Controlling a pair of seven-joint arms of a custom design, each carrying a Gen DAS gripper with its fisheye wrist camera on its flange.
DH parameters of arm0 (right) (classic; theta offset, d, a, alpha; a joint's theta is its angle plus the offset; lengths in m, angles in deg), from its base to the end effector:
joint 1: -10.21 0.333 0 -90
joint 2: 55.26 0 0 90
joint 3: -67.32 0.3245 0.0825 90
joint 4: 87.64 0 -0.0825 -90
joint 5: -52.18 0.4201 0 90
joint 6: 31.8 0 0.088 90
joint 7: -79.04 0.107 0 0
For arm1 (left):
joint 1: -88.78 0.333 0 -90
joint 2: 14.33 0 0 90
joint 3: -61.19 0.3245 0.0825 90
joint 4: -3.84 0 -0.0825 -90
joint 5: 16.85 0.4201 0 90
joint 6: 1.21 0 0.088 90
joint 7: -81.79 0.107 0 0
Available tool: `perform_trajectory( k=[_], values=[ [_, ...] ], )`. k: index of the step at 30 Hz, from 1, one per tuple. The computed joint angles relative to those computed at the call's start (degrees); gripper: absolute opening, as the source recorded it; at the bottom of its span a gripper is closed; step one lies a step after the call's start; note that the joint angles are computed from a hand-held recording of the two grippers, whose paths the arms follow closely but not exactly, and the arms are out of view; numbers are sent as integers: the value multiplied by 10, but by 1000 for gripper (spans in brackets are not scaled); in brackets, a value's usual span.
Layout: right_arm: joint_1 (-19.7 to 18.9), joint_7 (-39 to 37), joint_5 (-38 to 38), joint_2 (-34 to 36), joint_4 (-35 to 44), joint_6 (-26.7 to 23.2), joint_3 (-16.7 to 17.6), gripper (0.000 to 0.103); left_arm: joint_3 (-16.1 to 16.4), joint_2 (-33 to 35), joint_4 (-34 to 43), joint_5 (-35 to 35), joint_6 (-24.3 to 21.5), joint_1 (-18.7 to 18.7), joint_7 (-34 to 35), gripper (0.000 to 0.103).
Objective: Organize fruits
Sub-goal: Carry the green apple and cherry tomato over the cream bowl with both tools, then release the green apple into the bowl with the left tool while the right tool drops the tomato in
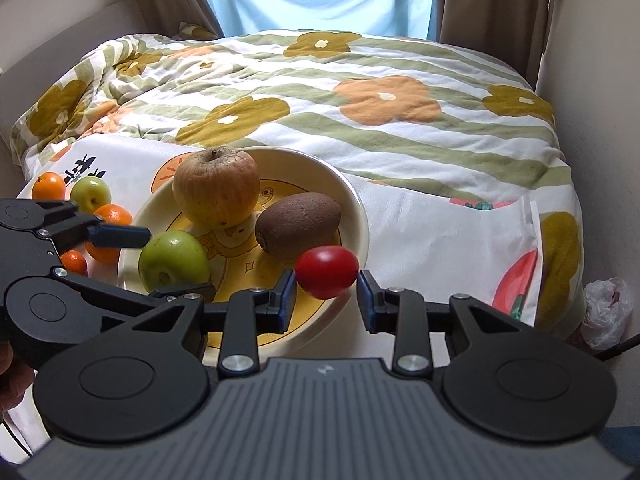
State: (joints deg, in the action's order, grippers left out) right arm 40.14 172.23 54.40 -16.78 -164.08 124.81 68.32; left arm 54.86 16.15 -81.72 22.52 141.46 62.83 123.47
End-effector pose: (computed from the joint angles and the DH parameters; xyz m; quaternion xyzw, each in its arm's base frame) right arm 0.7054 0.4163 0.4121 -0.7906 0.4980 -0.1509 0.3227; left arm 0.6621 -0.4034 0.4054 -0.6181 0.7159 -0.2020 0.2541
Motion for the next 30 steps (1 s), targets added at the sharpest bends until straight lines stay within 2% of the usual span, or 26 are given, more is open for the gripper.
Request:
perform_trajectory(
  k=[11,16,25,26,27,28,29,30],
  values=[
    [-15,-67,20,8,13,-8,25,47,2,-78,-95,43,26,9,-69,94],
    [-7,-101,14,19,28,-21,25,47,-1,-105,-130,74,34,13,-124,96],
    [4,-113,18,25,27,-21,21,49,-15,-121,-153,86,27,27,-155,96],
    [5,-112,18,23,22,-14,19,51,-16,-124,-156,89,27,27,-157,96],
    [5,-111,18,18,13,-2,19,65,-17,-124,-155,91,25,27,-158,96],
    [7,-108,18,14,7,6,17,75,-17,-125,-156,95,23,26,-162,96],
    [9,-103,17,8,-5,22,13,92,-18,-127,-156,99,20,25,-166,96],
    [14,-93,14,2,-16,39,7,102,-18,-130,-159,104,18,25,-171,96]
  ],
)
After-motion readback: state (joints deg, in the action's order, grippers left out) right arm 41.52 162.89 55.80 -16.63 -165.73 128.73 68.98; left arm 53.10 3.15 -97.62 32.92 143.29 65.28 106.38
